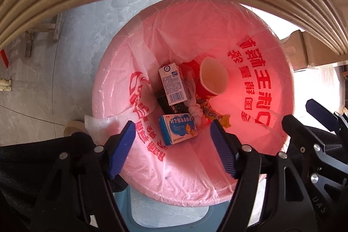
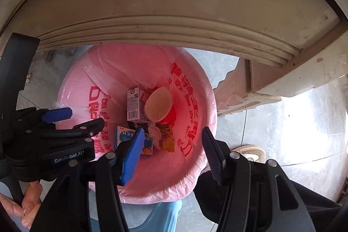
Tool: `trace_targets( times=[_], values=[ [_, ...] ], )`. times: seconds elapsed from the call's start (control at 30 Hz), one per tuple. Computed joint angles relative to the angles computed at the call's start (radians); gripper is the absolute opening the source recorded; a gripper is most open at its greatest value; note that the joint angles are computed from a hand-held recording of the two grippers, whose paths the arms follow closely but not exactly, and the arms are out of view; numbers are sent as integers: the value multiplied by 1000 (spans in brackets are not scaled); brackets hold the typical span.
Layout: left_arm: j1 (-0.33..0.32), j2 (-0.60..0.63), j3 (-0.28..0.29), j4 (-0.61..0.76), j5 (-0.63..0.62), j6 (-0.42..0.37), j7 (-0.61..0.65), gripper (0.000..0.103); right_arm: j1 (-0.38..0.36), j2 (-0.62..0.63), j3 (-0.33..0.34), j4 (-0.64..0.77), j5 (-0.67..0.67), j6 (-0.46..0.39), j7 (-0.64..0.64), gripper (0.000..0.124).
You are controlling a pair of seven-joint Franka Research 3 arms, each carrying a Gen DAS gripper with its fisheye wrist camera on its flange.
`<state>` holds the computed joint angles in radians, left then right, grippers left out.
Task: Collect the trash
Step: 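Withdraw both open tools up from the bin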
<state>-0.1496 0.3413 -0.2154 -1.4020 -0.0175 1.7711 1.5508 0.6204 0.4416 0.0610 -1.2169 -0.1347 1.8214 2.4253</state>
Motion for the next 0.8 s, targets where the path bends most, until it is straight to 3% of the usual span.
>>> trace_targets(
  times=[0.33,0.53,0.67,0.8],
  values=[
    [-2,-36,-1,-20,-2,10,4,73,7,-40,0,-36,-11,30,47,55],
    [3,-115,4,-73,-6,53,-11,73,60,-53,-7,16,-128,-31,101,63],
    [3,-174,7,-114,-10,87,-7,73,116,-58,-16,66,-250,-119,164,72],
    [-1,-217,8,-138,-18,101,-2,73,121,-117,-2,14,-271,-107,238,73]
  ],
)
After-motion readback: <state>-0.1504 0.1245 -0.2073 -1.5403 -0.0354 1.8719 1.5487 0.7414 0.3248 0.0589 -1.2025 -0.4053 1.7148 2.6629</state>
